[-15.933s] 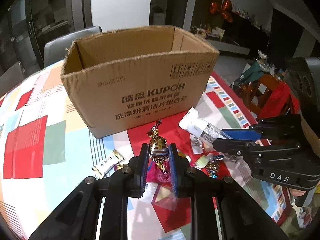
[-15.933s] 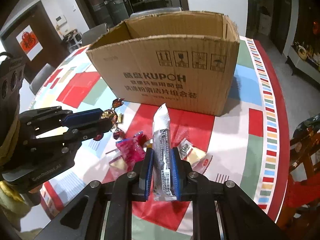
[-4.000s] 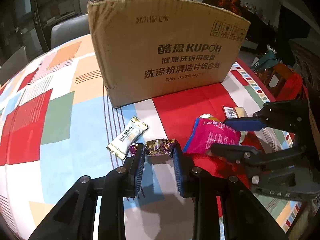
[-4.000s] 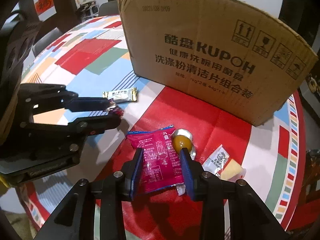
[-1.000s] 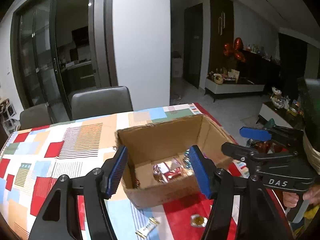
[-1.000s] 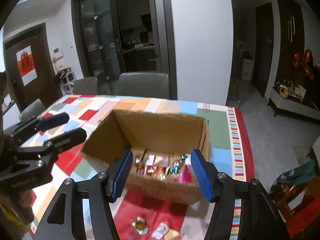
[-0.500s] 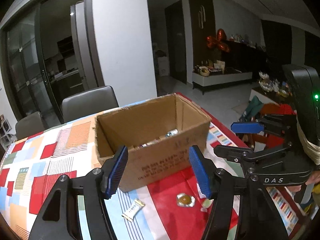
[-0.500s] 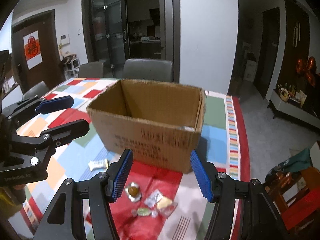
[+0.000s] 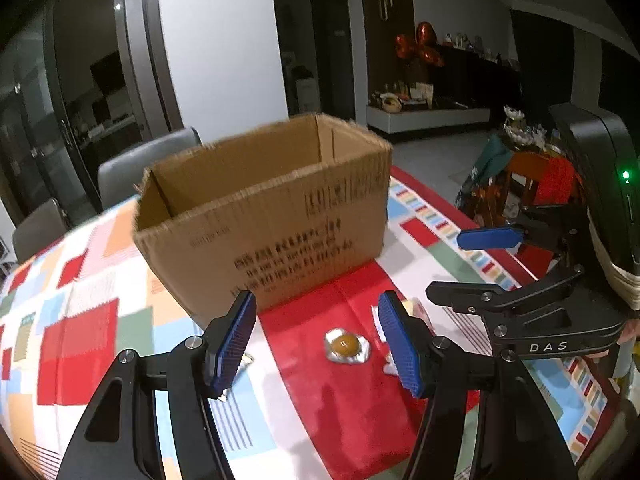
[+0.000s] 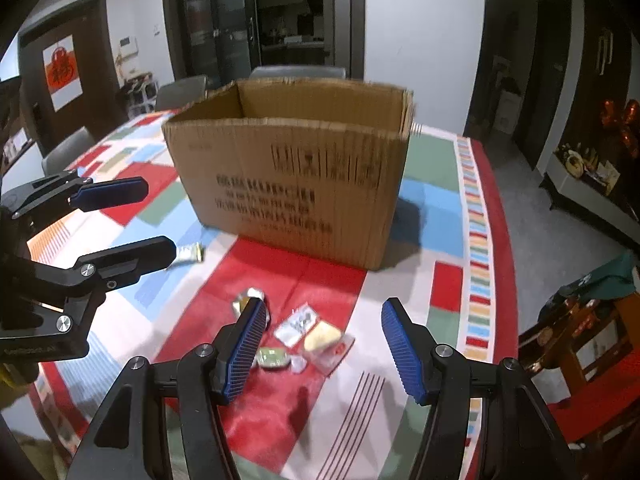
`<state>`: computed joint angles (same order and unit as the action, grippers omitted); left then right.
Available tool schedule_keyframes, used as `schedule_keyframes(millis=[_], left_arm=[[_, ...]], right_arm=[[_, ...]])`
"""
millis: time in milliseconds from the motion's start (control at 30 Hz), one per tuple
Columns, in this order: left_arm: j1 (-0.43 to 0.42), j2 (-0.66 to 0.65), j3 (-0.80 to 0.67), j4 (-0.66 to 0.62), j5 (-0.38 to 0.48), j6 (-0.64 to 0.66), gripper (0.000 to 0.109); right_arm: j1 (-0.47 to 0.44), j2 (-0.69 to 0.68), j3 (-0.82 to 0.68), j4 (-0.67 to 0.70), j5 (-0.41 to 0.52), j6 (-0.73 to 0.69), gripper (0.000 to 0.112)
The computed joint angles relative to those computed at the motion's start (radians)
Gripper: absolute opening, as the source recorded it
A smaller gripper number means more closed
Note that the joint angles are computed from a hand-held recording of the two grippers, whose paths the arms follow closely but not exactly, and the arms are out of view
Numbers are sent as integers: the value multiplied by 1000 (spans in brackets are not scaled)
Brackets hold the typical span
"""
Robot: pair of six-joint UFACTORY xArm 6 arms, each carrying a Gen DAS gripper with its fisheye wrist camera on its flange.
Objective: Organize snacks
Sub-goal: 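Move both open grippers back toward the remaining snacks, then grasp the amber blister candy with the left gripper while the right grasps the yellow cake packet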
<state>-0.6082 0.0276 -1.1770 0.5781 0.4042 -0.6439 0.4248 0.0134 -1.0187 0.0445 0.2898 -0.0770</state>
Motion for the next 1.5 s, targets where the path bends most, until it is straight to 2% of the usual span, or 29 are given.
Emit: schedule_keyframes(millis=[133,467,1000,1200,1367,1500], left_arm=[[3,24,9,-83,-3,67,62],[7,95,-12,-247,26,198,62],[21,223,-105,-375,58,264,61],[27,244,-118,-399,61,265,58],[28,242,-111,-415,51,272,52],[25,247,-115,-460,43,307,41]], right_arm=[[0,31,-9,44,30,-60,61],[-4,114,-65,59,101,-95,61],[-9,209,-151,62,156,-116,61],[-9,241,-184,60,177,-119,61],[-9,241,-175,60,154,-120,61],[-6,231,-156,65,131,-120,47]])
